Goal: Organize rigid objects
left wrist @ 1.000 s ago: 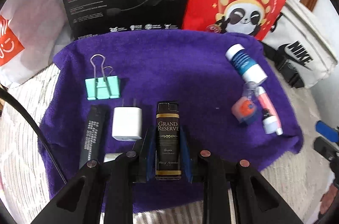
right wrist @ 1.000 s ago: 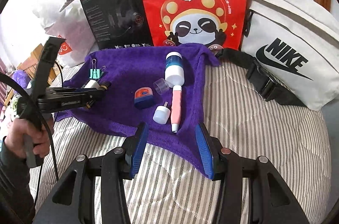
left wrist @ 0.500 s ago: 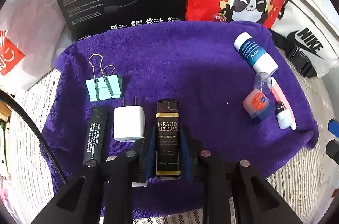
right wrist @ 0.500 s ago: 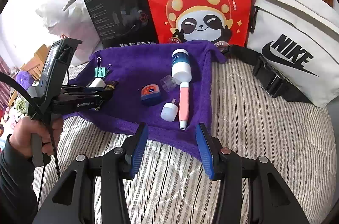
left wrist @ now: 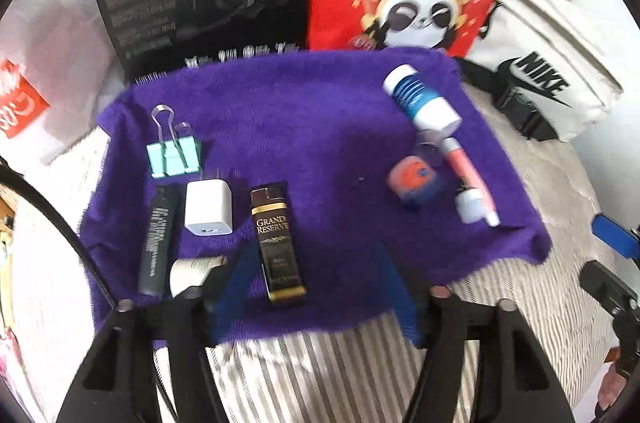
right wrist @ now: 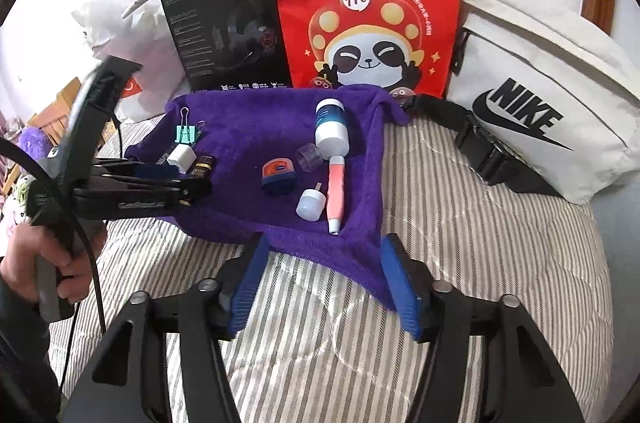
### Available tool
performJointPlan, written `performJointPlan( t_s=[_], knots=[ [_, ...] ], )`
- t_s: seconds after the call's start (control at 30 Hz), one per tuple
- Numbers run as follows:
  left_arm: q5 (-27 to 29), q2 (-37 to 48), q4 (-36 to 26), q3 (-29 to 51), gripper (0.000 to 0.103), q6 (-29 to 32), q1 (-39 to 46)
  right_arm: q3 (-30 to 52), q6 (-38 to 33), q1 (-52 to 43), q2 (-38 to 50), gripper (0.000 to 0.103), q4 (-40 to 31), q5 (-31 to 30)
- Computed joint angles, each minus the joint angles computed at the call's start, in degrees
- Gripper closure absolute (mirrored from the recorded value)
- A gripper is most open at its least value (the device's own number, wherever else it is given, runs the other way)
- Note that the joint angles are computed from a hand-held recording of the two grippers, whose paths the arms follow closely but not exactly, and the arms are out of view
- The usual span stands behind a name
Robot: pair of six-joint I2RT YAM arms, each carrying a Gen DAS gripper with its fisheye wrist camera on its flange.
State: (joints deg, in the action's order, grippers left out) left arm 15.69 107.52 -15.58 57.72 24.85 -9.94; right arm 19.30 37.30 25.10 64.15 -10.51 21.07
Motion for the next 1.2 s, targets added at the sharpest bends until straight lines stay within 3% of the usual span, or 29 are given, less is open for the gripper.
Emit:
performJointPlan(
  t_s=[0.1,0.27,0.57,0.87,1.2],
  knots=[
    [1.9,-5.9,-0.7,-3.7,0.024,1.2,1.6,0.6,2.4,2.5,-1.7,0.035,-3.4,2.3],
    [5.8,-14.8,-4.1,-7.8,0.001,4.2,7.1,2.6,8.1,8.1,-3.8,0.015,-9.4,7.5],
    [10.6,-25.8,-9.6,-12.5,0.0,8.1,18.0,8.3,18.7,16.3,-3.0,0.001,-19.3,12.4],
    [12.3,-34.6,-14.0,-15.5,0.0,12.3,25.0,13.7,30.9,24.0,-2.6,0.0,-31.7,14.7],
    [13.0,-39.2,-17.3,-16.2,0.0,13.7,25.3,15.0,37.8,27.7,-5.2,0.0,-39.4,15.8]
  ],
)
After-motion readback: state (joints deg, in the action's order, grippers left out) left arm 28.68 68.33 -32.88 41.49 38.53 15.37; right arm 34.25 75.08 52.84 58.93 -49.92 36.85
